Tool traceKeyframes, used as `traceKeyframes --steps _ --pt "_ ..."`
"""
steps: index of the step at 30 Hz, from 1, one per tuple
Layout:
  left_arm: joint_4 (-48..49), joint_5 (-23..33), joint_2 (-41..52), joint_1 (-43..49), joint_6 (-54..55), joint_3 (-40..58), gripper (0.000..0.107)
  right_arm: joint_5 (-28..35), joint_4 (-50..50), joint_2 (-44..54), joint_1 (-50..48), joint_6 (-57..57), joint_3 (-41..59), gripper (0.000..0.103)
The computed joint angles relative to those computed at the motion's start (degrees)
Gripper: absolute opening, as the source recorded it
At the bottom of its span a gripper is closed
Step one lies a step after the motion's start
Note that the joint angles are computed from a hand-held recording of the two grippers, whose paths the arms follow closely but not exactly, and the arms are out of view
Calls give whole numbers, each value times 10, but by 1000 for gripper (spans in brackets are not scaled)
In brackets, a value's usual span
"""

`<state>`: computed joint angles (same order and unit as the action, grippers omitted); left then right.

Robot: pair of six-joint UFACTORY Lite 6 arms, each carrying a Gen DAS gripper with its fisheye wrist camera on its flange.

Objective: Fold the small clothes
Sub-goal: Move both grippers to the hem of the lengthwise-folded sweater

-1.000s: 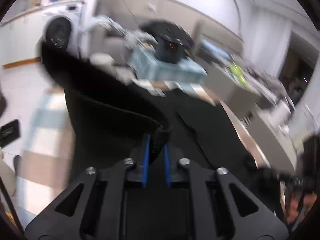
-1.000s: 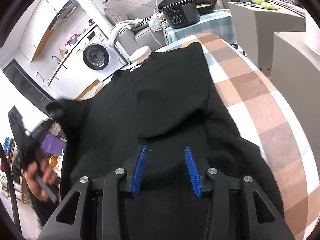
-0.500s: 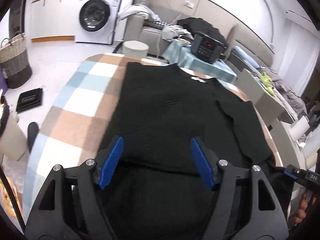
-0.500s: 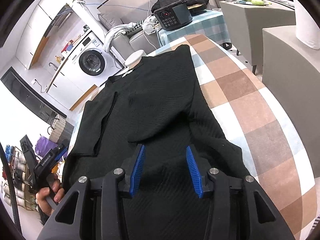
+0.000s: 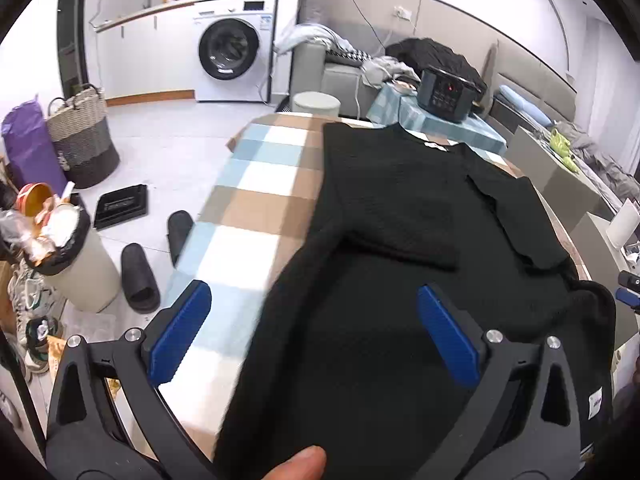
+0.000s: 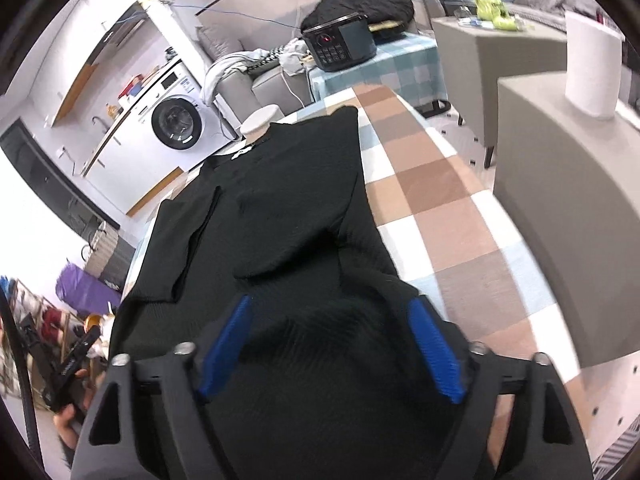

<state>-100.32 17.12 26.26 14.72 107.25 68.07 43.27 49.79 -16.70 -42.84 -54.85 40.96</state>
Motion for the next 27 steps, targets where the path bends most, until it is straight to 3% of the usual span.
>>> traceKeyframes --steps 3,8,14,19,21,25,27 --pt "-85 8 -60 38 103 -87 102 49 -2 -30 -61 -70 -17 92" --pt "-77 50 -120 120 119 -185 102 116 -12 -41 -189 -181 -51 92" --pt "-75 62 -148 174 163 -251 102 134 -34 -34 -275 -268 -87 91" --pt "-89 40 -143 163 204 -269 100 131 -35 -24 -299 -290 -98 87" --pt "-126 28 -134 142 236 -270 90 126 -34 -24 -302 -296 -103 86" --pt "-112 18 -105 125 231 -258 69 115 -37 -25 -298 -299 -113 81" --pt "-120 11 -94 112 241 -253 51 110 -37 -28 -292 -303 -120 77"
